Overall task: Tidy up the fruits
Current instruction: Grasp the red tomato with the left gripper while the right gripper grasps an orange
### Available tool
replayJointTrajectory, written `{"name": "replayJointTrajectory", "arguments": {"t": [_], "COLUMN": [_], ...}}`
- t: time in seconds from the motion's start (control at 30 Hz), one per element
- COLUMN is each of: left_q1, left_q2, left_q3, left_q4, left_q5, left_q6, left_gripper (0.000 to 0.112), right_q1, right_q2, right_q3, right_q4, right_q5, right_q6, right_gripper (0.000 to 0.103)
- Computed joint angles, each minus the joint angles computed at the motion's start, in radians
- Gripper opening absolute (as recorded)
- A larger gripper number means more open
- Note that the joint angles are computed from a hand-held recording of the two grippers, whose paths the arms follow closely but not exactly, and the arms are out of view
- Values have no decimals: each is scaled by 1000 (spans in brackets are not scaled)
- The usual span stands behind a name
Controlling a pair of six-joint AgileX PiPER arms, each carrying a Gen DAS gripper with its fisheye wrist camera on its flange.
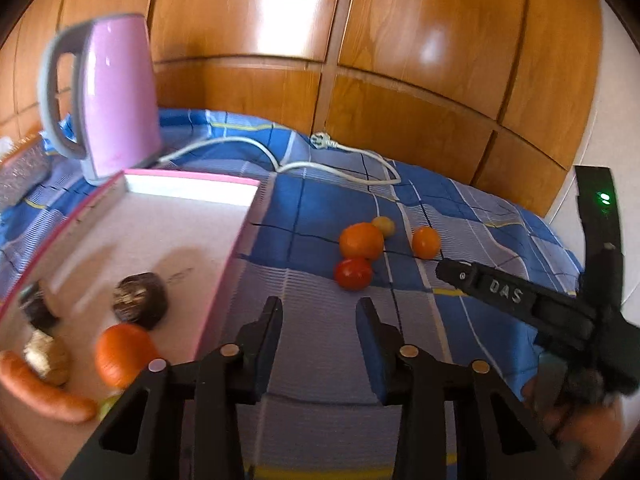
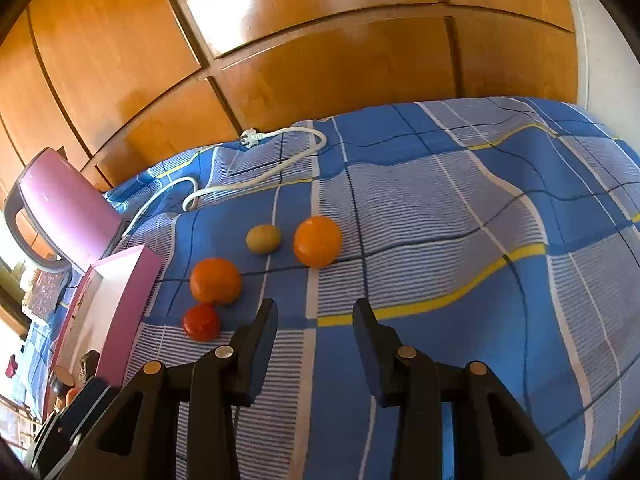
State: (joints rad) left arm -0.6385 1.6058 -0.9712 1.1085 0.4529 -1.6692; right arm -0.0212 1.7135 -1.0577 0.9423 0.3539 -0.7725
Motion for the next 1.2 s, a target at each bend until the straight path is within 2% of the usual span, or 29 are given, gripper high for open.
{"name": "replayJointTrajectory", "arguments": {"t": [0.17, 0.33, 0.53, 0.7, 0.83, 0.87, 0.97, 1.13, 1.2], "left_q1": [43, 83, 148, 170, 176, 188, 203, 168, 139], "left_q2": [87, 160, 244, 286, 292, 282, 255, 204, 176], "left_q3": [-90, -177, -286, -343, -341, -319, -268, -198, -158], "left_q4": [-98, -282, -650, -772, -766, -806, -850, -665, -544], "left_q5": [-43, -91, -116, -121, -128, -158, -203, -201, -190], "left_q6": [129, 333, 682, 797, 780, 805, 823, 625, 504], "left_gripper": [38, 55, 53, 51, 30, 30, 29, 29, 29], "right_q1": [2, 25, 45, 39, 41, 38, 25, 7, 6], "right_q2": [52, 115, 177, 223, 235, 235, 228, 188, 156], "right_q3": [-74, -151, -224, -281, -294, -292, -280, -224, -183], "right_q4": [-32, -111, -227, -241, -225, -204, -161, -113, -119], "right_q5": [33, 31, 15, 33, 37, 39, 51, 79, 83], "right_q6": [31, 99, 222, 263, 252, 232, 192, 138, 128], "right_gripper": [39, 39, 39, 39, 39, 35, 34, 34, 34]}}
